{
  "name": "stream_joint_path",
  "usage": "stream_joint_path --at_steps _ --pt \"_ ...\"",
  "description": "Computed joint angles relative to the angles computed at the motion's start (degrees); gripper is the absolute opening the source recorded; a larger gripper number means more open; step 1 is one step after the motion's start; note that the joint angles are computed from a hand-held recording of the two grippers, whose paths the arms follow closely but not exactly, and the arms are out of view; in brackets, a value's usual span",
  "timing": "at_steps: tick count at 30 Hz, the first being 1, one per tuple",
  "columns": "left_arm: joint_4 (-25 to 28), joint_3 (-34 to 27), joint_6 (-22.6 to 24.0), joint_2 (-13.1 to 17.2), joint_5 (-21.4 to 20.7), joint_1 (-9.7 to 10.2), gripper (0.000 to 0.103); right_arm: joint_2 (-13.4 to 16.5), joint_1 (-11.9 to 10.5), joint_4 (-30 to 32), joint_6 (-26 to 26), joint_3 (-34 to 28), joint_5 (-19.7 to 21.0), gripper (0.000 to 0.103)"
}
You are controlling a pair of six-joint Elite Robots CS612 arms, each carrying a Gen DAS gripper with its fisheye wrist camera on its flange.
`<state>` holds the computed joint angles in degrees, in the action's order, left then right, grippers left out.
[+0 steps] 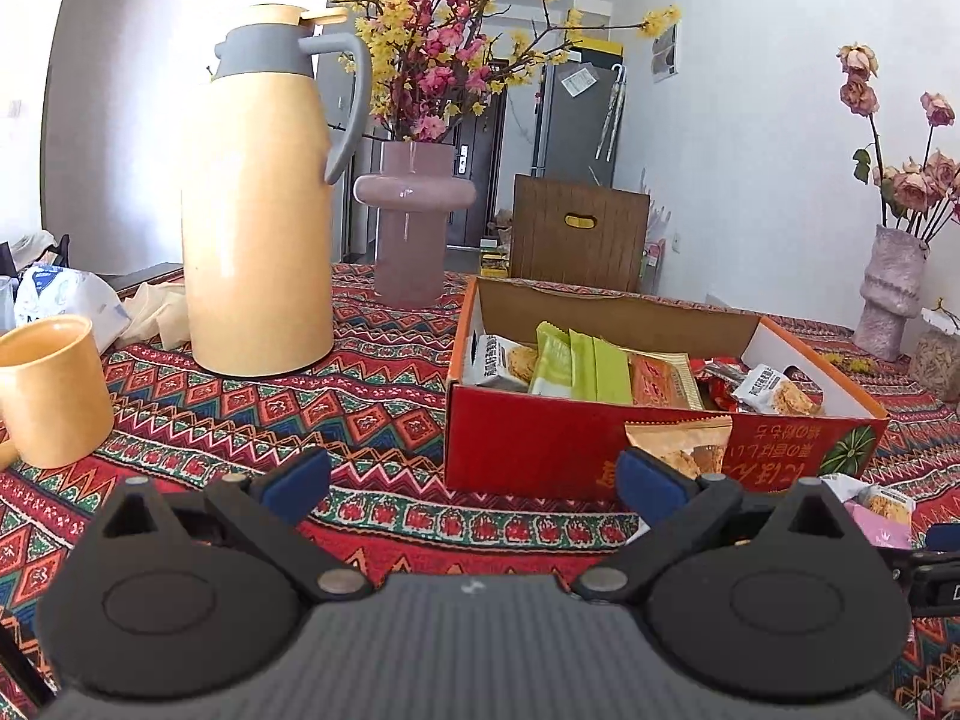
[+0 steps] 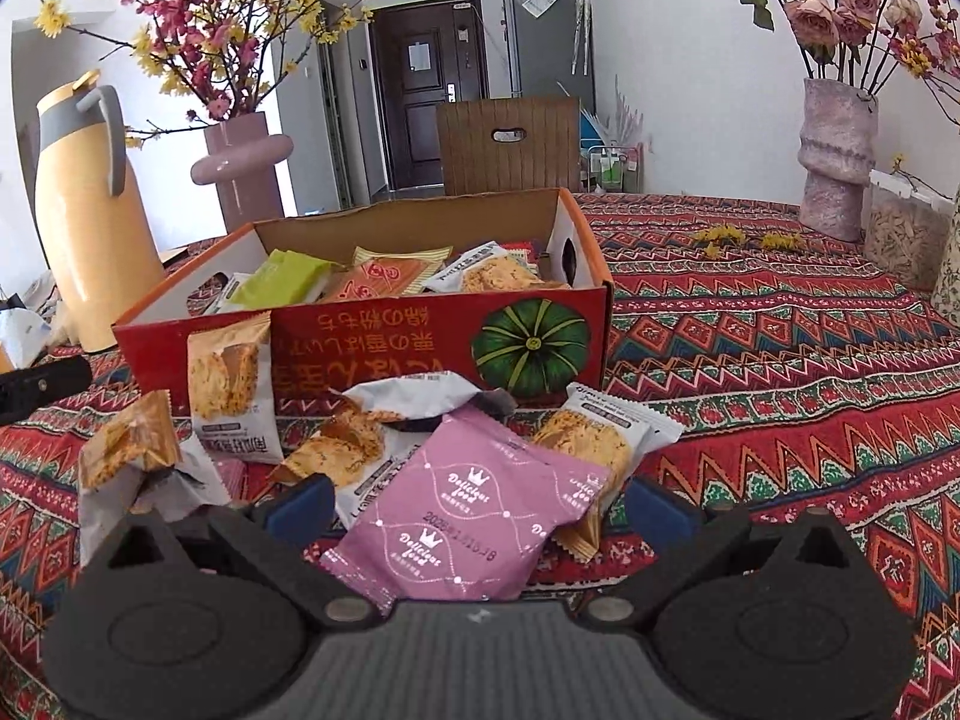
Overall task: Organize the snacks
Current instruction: 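Move both tools back over the remaining snack heap, then grasp the pink packet with the right tool while the left grasps a pumpkin-seed crisp packet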
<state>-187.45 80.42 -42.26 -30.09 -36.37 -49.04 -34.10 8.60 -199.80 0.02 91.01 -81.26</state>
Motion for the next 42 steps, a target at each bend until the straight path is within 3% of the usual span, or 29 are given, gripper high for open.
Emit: stream_joint_path --at_steps 8,11,18,22,42 --pt "-0.32 -0.11 0.23 0.11 -0.38 0.0 0.103 0.42 0.6 4.02 5.5 -2.21 -3.26 0.1" --pt "-0.31 0.07 -0.4 0.02 -0.75 0.09 0.103 0.47 1.01 5.25 4.18 -2.46 -4.13 0.09" --pt "0.2 0.3 -1.58 -0.17 -1.0 0.17 0.103 0.48 1.68 3.72 -2.85 -1.78 -5.03 0.081" --pt "0.44 0.29 -1.79 -0.21 -1.23 0.22 0.103 0.08 1.26 3.38 -3.95 -1.08 -3.45 0.061" --pt "3.38 0.21 -2.71 -0.7 -2.19 0.46 0.103 -0.88 -0.76 -4.82 -0.41 2.97 1.71 0.061"
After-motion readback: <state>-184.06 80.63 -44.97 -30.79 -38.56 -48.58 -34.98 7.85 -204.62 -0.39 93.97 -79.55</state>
